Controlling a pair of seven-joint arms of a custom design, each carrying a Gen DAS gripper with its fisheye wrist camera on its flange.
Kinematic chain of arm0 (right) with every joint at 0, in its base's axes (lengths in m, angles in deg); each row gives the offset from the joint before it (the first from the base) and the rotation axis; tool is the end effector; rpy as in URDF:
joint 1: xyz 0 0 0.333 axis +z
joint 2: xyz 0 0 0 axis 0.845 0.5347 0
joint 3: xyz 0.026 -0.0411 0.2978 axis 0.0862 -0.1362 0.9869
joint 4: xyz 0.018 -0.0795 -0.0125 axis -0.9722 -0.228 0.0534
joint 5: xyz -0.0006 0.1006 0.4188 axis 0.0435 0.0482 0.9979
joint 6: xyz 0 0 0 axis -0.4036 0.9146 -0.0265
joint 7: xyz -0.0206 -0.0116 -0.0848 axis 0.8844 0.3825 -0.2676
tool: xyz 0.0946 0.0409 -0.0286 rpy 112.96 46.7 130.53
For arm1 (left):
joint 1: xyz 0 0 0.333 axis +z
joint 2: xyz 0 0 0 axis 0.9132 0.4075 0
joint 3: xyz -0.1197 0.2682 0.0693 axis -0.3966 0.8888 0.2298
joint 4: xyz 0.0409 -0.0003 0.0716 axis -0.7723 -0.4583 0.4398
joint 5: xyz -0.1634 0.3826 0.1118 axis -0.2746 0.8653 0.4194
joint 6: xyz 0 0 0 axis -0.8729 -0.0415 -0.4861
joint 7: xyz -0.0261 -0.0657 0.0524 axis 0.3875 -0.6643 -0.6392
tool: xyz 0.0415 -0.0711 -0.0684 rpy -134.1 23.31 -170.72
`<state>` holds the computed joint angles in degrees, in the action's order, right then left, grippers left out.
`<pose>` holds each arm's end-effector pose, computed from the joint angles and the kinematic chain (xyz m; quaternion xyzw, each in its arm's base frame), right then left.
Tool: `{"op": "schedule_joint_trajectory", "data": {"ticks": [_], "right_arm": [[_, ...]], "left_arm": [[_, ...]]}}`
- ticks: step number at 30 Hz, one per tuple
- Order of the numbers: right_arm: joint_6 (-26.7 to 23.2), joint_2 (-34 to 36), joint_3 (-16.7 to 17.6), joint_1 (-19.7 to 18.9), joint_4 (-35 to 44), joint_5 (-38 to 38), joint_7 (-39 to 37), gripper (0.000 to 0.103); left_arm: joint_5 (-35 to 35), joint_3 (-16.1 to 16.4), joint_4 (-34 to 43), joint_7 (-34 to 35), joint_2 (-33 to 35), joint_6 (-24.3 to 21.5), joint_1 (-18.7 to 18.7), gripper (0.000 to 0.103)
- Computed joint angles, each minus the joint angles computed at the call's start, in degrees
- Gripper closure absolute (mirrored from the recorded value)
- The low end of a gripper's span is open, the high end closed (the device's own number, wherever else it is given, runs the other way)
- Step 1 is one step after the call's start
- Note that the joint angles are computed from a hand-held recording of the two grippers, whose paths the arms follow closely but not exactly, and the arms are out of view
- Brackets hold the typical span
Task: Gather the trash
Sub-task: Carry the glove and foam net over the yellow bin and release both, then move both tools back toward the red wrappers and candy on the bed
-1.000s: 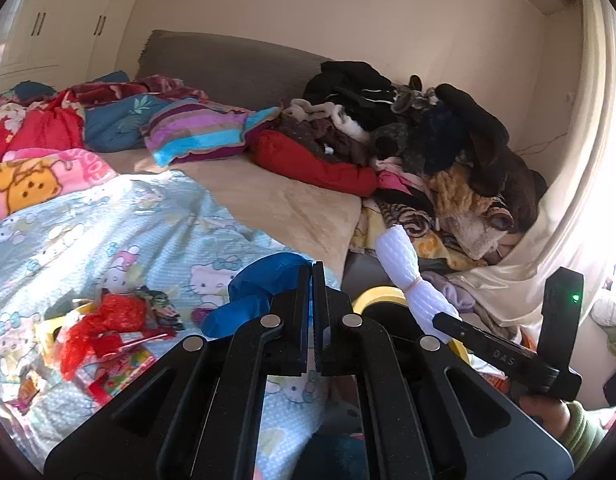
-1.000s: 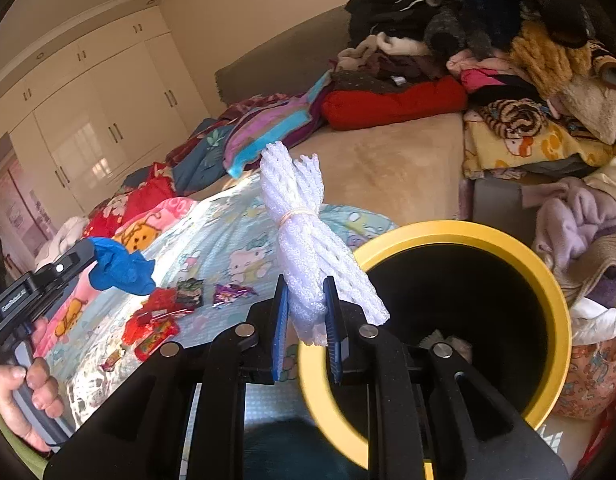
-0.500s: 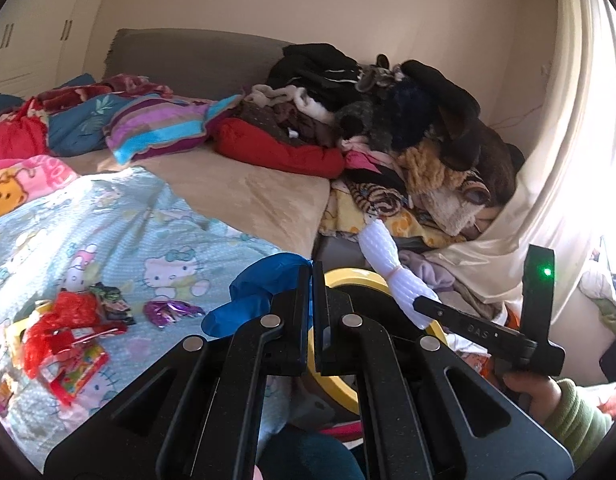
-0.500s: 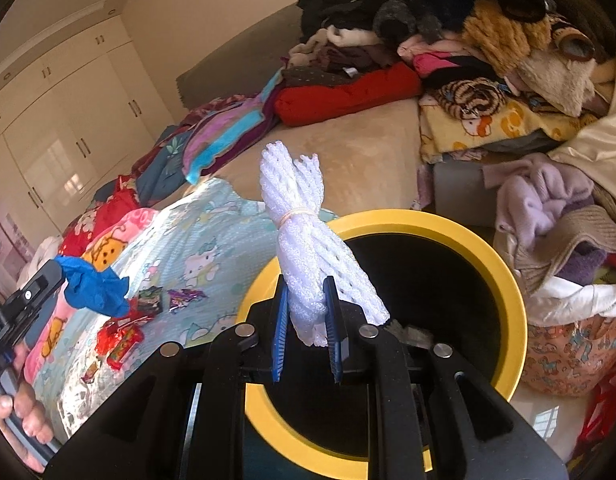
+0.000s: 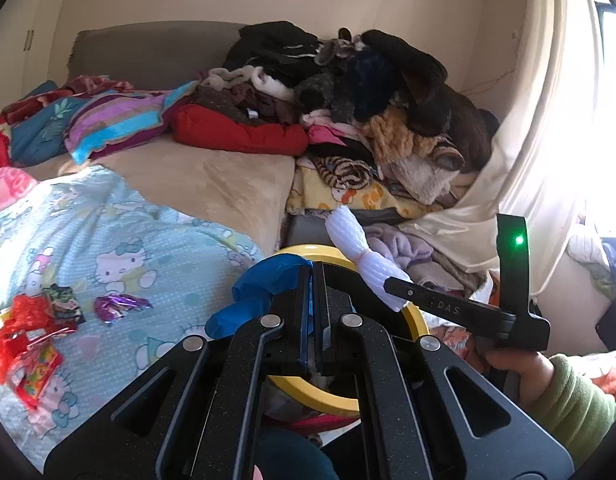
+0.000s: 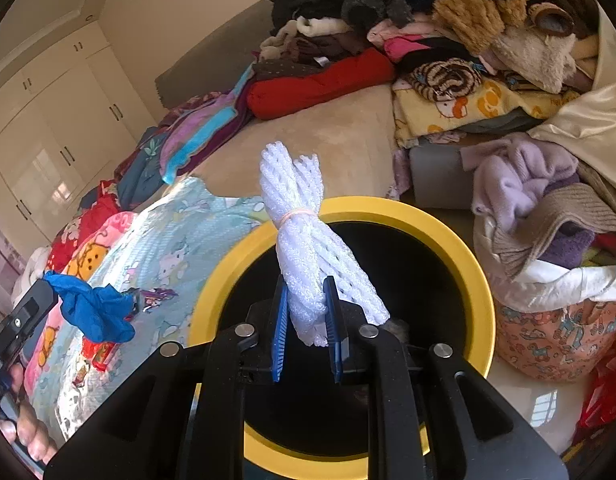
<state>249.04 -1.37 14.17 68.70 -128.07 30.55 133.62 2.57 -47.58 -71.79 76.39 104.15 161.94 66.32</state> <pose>0.6317 0.1197 0.4140 -0.4237 0.8031 -0.2176 0.3581 0.7313 -0.2136 0.4482 -0.3411 0.7903 -0.5064 0.0516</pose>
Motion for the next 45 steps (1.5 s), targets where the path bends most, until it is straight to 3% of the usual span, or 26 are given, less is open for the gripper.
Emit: {"op": "schedule_joint_trajectory", "data": {"ticks": [12,24,26,27,28,30,33,39,45], "right_arm": [[0.7,-0.8,-0.2,-1.2,-2.6,2.2,0.2,0.086],[0.8,-0.6,0.2,-1.8,-3.4,5.7,-2.1,0.082],[0.8,-0.6,0.3,-1.9,-3.7,6.9,-2.7,0.074],[1.1,-0.6,0.2,-2.0,-3.8,7.3,-2.9,0.071],[1.0,-0.6,-0.4,-1.5,-3.8,5.9,-1.1,0.066],[0.2,-0.7,-0.5,-1.3,-3.6,5.0,-0.2,0.058],[-0.7,-0.4,-0.4,-1.1,-3.2,4.2,0.7,0.056],[-3.6,0.2,-0.6,0.3,-0.5,-3.0,4.8,0.043],[-5.4,0.3,-0.2,0.9,1.4,-9.3,8.3,0.038]], "left_arm": [[6.7,-0.4,2.6,-2.3,3.8,-1.1,-3.3,0.103],[15.9,-0.1,13.0,-12.4,12.5,-6.4,-5.5,0.103],[16.9,-0.2,14.1,-13.6,13.3,-6.8,-5.5,0.088],[17.0,-0.4,14.0,-13.9,13.3,-6.4,-5.4,0.058],[16.9,-0.5,13.5,-14.3,13.1,-5.8,-5.1,0.039],[16.7,-0.8,12.5,-14.7,12.6,-4.9,-4.6,0.033],[16.4,-0.8,10.5,-15.0,11.2,-2.7,-4.0,0.011],[14.9,-1.1,6.7,-13.1,8.5,3.1,-2.9,0.011],[12.8,-1.8,5.0,-11.4,6.9,6.2,-1.3,0.011]]}}
